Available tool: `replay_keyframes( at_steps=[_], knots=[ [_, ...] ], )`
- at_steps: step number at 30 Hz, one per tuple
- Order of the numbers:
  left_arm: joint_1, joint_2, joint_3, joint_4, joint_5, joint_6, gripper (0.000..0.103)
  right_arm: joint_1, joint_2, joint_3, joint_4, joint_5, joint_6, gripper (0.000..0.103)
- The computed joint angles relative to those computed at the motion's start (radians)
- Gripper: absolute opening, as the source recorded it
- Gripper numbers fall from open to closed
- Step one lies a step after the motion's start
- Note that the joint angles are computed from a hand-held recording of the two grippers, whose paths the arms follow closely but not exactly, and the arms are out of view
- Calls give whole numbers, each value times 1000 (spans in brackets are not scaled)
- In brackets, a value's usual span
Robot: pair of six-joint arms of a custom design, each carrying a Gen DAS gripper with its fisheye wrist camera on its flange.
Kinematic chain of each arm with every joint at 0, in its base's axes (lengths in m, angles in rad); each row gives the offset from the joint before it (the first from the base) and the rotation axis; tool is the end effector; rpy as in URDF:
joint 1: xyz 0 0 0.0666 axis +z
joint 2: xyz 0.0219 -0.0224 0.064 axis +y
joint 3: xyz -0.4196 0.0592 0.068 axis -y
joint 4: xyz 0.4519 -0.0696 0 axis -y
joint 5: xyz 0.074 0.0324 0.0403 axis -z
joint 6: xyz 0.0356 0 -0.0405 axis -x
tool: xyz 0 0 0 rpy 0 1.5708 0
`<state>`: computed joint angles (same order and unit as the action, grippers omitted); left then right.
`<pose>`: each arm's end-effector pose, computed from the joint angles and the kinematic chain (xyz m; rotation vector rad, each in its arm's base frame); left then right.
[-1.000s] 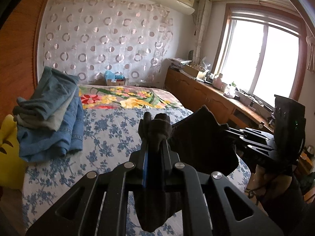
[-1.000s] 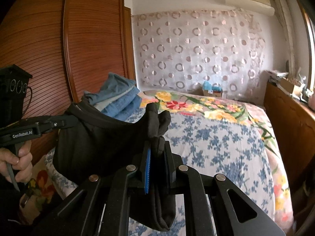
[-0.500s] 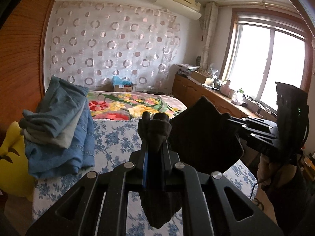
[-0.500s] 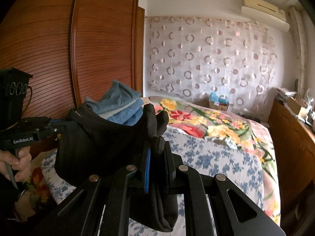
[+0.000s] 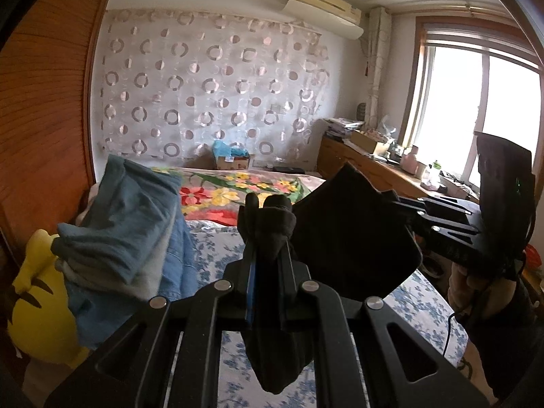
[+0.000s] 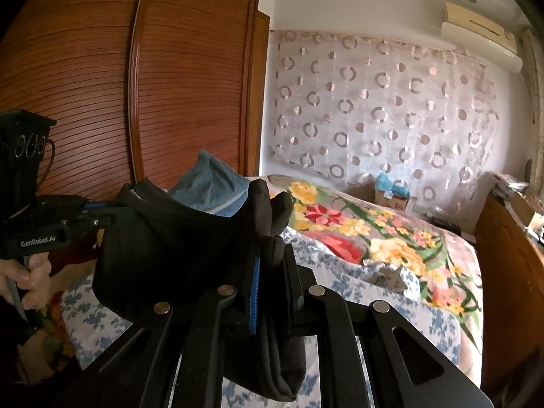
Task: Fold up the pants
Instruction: 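Carry the folded black pants with both tools toward the stack of jeans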
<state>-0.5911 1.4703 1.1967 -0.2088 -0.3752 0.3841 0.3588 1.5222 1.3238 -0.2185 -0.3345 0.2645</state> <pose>0.4864 -0.3112 0.3829 -0.0220 2.0247 -0.2330 0.5679 0.2251 0.4202 -0.8111 1.8109 0.3931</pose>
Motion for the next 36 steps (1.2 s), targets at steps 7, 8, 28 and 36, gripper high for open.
replay_keyframes(
  at_steps=[7, 8, 28, 36],
  knots=[
    [45, -15, -4, 11, 0, -27, 11, 9, 72, 80, 5, -13, 13, 11],
    [51, -15, 0, 10, -5, -35, 11, 12, 82, 91, 7, -13, 18, 11],
    [116, -12, 45, -14, -75, -78, 11, 30, 246, 281, 55, -17, 81, 11],
    [138, -17, 49, -42, -72, -39, 11, 48, 305, 366, 33, -13, 117, 11]
  ],
)
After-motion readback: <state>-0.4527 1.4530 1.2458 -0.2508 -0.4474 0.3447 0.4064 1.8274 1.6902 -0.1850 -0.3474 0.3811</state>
